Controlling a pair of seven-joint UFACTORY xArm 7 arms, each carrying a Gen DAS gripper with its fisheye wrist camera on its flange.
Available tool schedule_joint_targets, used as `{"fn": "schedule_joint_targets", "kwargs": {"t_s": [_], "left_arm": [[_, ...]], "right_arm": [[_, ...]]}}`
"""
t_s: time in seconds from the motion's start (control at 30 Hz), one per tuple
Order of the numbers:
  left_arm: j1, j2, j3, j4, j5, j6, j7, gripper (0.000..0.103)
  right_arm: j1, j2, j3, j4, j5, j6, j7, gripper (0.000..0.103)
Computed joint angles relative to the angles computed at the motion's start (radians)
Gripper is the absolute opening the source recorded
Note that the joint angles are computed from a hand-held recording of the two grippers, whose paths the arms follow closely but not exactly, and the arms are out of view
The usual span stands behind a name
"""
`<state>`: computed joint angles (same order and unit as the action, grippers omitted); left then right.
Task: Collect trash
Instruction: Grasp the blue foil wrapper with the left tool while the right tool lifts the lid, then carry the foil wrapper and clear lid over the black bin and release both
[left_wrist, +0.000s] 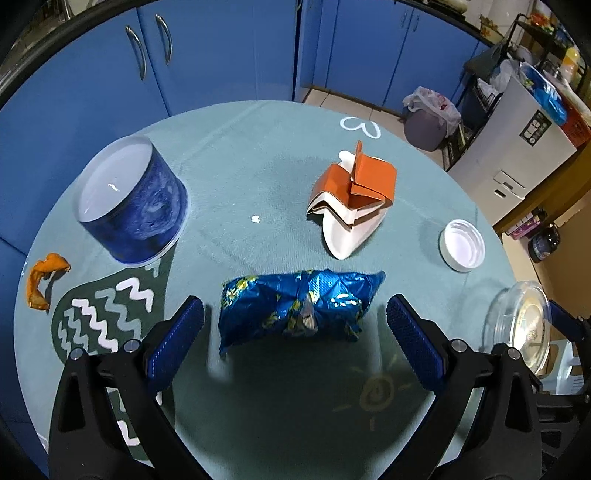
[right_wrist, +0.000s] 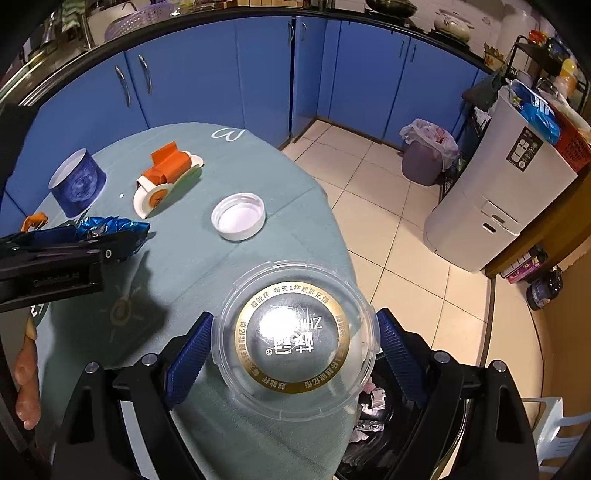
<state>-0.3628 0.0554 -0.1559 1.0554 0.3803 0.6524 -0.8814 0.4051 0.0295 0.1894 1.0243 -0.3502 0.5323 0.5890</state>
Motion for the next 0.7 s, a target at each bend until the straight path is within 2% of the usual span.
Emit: {"fn": "schedule_joint_targets", "kwargs": {"t_s": [0.2,0.27,0.33,0.37,0.7], "left_arm": [[-0.009,0.023,0.005,0.018,0.038,0.012,-0.03,0.095],[-0.006,0.025,0.006,0.016,0.022,0.005,-0.012,0.084],[-0.008,0.02,0.007,0.01,0.026,0.01,-0.015,0.081],[-0.01,0.017,0.007,0.008,0.039,0.01,-0.024,0.076],[-0.015,-0.024,-0.007,-0.015,0.077,0.013,-0.05,0.072]], "right_arm": [[-0.004,0.004,-0.002,-0.004,0.026,-0.022,-0.01,0.085],[-0.004,0.004,-0.002,-0.003,0.042,-0.024,-0.025,0.085],[-0.005,0.002,0.0,-0.005,0.071,-0.031,-0.046,0.085],[-0.005,0.0,0.0,-0.007,0.082,-0.034,-0.051,0.085],[-0.002,-0.03,0.008,-0.018,0.078,-0.035,-0.051,0.085]]}}
